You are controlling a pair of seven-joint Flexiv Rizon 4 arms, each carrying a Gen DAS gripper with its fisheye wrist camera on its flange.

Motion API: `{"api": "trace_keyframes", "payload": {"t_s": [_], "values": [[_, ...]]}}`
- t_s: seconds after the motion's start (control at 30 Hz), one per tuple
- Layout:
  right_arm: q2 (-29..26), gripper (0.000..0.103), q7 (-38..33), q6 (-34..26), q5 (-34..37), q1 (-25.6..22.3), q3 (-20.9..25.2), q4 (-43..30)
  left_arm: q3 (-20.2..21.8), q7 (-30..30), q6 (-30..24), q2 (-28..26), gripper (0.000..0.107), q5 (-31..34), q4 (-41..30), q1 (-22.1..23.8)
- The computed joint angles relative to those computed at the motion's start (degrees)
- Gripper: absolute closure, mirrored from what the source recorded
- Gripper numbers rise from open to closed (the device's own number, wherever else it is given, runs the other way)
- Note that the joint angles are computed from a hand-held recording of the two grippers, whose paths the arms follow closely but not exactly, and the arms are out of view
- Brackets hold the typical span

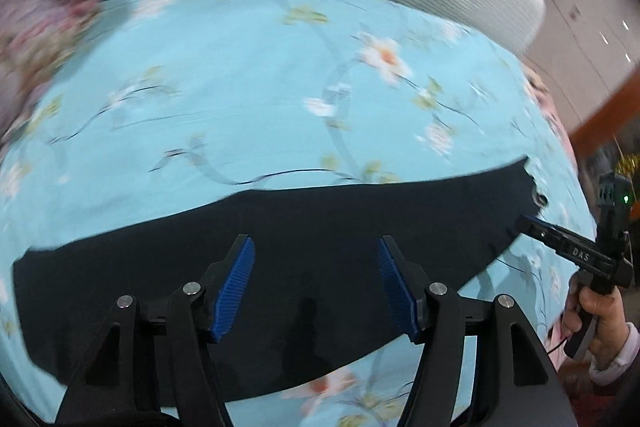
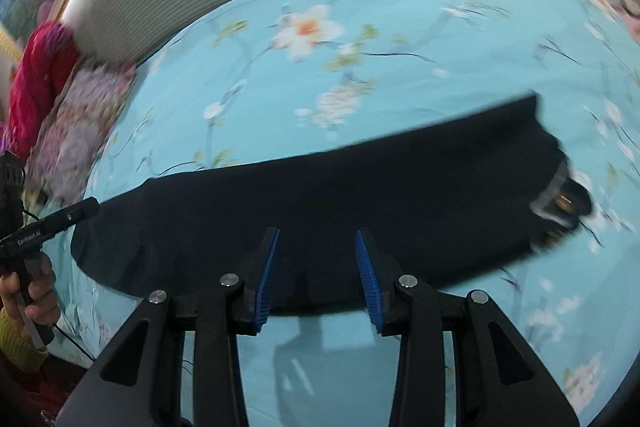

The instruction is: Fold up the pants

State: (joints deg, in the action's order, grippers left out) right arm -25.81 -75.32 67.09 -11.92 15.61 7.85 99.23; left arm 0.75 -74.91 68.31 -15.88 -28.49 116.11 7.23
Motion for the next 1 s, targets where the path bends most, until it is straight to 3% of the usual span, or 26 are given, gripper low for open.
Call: {"api": "trace_keyframes", "payload": {"t_s": [0.23,0.47,0.73,0.97,1.0], "values": [[2.75,0.058,5.17,3.12,-0.23,-1.97,-2.99,3.51,-2.65,1.66,-7.30,-7.05,0.040,3.11,-11.22,-2.09],[3.38,0.054,10.97,6.01,1.86,-5.10,-3.58,4.62,-5.44,5.10,-18.62,-16.27,0.037,5.22,-26.18,-3.62],[1.08,0.054,8.36,5.84,10.31,-10.84,1.26,0.76,-6.19,6.38,-33.83,-28.93,0.037,8.39,-47.43,-6.53],[-1.84,0.054,4.05,5.77,19.69,-14.85,5.87,-3.79,-6.10,3.97,-46.24,-41.14,0.037,10.14,-68.65,-8.76],[-1.98,0.065,3.15,6.07,20.55,-15.22,6.30,-4.02,-6.15,3.48,-48.06,-43.11,0.037,10.21,-72.09,-9.03]]}}
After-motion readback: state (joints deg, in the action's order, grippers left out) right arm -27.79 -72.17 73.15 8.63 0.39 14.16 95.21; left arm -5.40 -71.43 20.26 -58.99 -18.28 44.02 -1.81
